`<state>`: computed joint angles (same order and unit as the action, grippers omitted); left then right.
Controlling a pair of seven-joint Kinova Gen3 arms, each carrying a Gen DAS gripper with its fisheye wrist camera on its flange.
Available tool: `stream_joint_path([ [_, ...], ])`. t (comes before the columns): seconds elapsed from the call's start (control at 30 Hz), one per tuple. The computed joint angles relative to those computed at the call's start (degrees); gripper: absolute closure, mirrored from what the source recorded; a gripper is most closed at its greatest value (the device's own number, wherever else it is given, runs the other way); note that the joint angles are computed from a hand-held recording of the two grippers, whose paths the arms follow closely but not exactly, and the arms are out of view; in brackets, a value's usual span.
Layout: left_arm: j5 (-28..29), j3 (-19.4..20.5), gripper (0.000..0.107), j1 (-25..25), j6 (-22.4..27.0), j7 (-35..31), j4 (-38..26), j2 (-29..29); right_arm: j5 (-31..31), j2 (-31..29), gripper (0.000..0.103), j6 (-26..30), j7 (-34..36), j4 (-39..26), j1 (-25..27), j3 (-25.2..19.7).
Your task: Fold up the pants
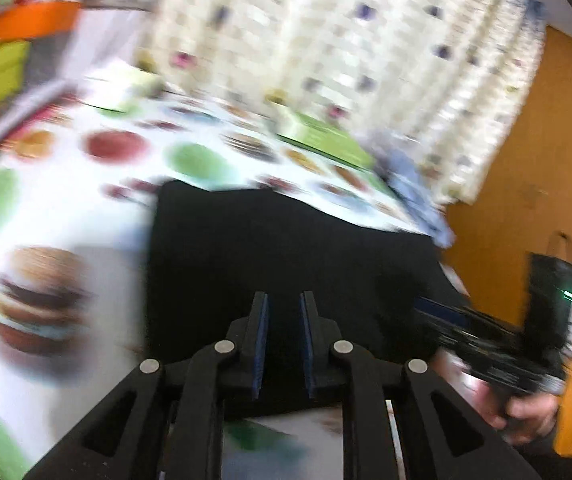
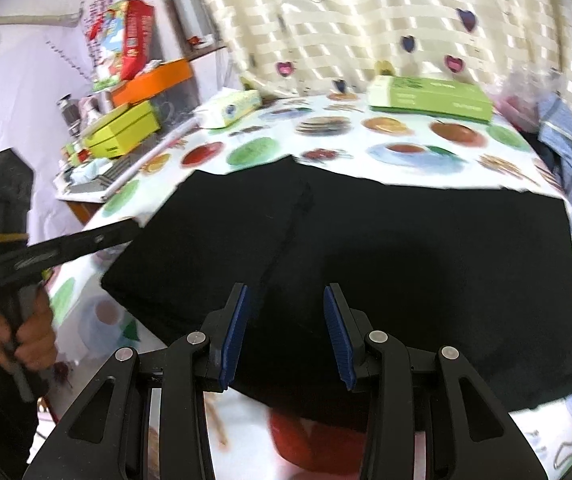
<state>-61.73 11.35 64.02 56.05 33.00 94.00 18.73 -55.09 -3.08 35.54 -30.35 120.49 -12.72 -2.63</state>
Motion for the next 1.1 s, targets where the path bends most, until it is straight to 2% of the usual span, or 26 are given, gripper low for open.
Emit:
stream_joint_path([
  [0.1, 1.32, 3.03, 0.09, -3.95, 1.4, 1.43, 1.85, -0.9, -1.88, 0.96, 0.064, 0.09, 2.95, -0.42, -0.87, -1.28],
  [0.17, 4.34, 1.18, 0.09, -3.86, 1.05, -0.96, 1.59, -0.9, -1.86, 2.22, 0.07, 0.59, 3.01, -1.27, -1.3, -1.95],
  [0.3, 5.16, -0.38, 0.09, -4.92, 0.28, -4.15, 1.11, -1.31, 6.08, 5.31, 0.073, -1.64, -5.18, -3.17, -4.49, -2.52],
  [0.4, 7.04, -0.75, 0.09, -7.57, -0.94, -8.24, -0.12, -1.08, 9.43, 5.4, 0.074, -0.56, -8.46, -4.22, -2.53, -4.44],
  [0.6, 12.33, -2.66, 0.09, -12.24, -3.68, -17.76, -2.95, 1.13, 6.31, 4.81, 0.074, 0.21, -6.01, -3.56, -0.15, -4.46],
  [0.67, 14.97, -3.44, 0.09, -13.74, -6.2, -19.79, -2.81, 1.86, 5.48, 4.89, 0.074, -0.02, -5.62, -3.73, 0.11, -4.28],
  [0.77, 14.41, -4.7, 0.089, -12.31, -6.16, -21.83, -3.28, 2.71, 5.98, 5.21, 0.074, -0.91, -7.32, -4.16, 0.36, -4.09],
  [0.87, 16.4, -4.88, 0.089, -11.71, -5.8, -23.03, -3.57, 2.1, 3.7, 4.39, 0.074, -0.34, -4.91, -3.4, 1.25, -3.81],
  [1.1, 11.95, -3.9, 0.089, -4.69, -1.78, -15.2, -1.73, 0.37, 4.17, 2.32, 0.074, -0.1, -3.03, -1.33, 0.13, -3.47],
])
